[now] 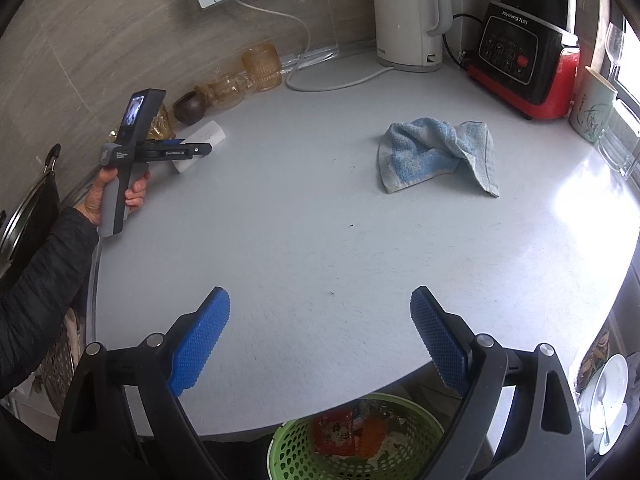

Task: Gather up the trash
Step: 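Grasp the white sponge with the left gripper while the right gripper grasps the blue towel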

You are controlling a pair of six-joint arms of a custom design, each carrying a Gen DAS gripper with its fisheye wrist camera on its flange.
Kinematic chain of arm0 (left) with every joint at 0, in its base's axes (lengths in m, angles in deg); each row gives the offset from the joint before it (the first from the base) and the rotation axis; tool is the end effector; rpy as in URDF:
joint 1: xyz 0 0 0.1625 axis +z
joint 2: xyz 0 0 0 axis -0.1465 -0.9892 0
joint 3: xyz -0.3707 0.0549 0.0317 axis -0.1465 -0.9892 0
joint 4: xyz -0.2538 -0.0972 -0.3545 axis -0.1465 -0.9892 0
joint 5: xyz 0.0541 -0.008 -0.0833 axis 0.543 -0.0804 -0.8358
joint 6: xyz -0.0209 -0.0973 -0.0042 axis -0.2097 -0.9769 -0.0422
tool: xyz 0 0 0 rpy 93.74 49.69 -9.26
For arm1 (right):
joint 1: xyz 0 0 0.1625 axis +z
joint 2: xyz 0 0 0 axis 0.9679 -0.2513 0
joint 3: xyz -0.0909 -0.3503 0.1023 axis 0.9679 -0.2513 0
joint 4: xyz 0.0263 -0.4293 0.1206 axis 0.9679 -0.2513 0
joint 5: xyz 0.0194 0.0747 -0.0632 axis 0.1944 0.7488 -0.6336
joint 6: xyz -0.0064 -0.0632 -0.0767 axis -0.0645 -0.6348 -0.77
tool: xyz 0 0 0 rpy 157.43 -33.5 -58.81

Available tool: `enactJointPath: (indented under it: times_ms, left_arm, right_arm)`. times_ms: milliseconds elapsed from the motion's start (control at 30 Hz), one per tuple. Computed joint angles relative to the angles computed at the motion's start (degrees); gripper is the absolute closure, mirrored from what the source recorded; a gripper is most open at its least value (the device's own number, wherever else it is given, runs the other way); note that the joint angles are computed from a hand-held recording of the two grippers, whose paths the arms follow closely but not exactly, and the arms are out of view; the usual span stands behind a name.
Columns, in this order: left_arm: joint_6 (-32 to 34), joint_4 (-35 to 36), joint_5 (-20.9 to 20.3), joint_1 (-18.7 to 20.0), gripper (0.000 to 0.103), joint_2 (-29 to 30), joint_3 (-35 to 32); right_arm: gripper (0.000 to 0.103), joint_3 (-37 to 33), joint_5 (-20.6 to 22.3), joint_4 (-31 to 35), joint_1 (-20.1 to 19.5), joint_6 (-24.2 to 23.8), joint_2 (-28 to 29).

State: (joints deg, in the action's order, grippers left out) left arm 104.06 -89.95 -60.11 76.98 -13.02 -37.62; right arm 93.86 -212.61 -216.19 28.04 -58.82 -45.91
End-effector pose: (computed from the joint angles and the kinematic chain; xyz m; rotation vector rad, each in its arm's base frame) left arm -0.1534 -0.9087 0.1872 0.8035 2.3901 -0.3854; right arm 0.2252 -0.6313 0.2475 0.2019 -2.4347 0.6529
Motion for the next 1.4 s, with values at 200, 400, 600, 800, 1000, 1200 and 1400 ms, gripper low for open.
enactJointPath:
  times_ms: [200,400,600,800,1000,1200,1400]
  left_arm:
    - [-0.82,-0.42,0.72,-0.38,0.035,-0.11,0.5]
    - [-3.22,-6.25,-0.35,-2.0,0.036,-5.35,9.38]
    - [-8.61,-13.85,0.19,-5.79,0.036,-13.78,24.7]
    - [-14.14,-18.08,3.77,-10.58,0.035,-19.86,37.27]
    - [-19.38,-20.49,5.95,-14.22,0.035,-23.83,45.41]
    - [-25.82,-20.21,6.73,-15.81,0.035,-25.2,48.33]
    - [-26.45,-21.06,8.06,-16.91,0.035,-26.13,50.78]
  right_arm:
    - [0.012,-0.91,1.15,-0.76,-0.62,-0.71,0.75]
    - [0.012,-1.82,1.09,-2.12,-1.52,-2.17,0.78]
    - [0.012,-6.03,-0.6,-4.24,-3.3,-6.17,2.69]
    - [0.012,-15.3,-1.62,-2.72,-6.47,-10.47,8.23]
    - [0.012,-26.91,-1.47,1.24,-9.2,-14.55,15.39]
    - [0.012,-36.88,-1.91,6.38,-10.96,-17.74,21.84]
    - [0.023,-42.1,-2.91,10.91,-11.95,-18.07,25.11]
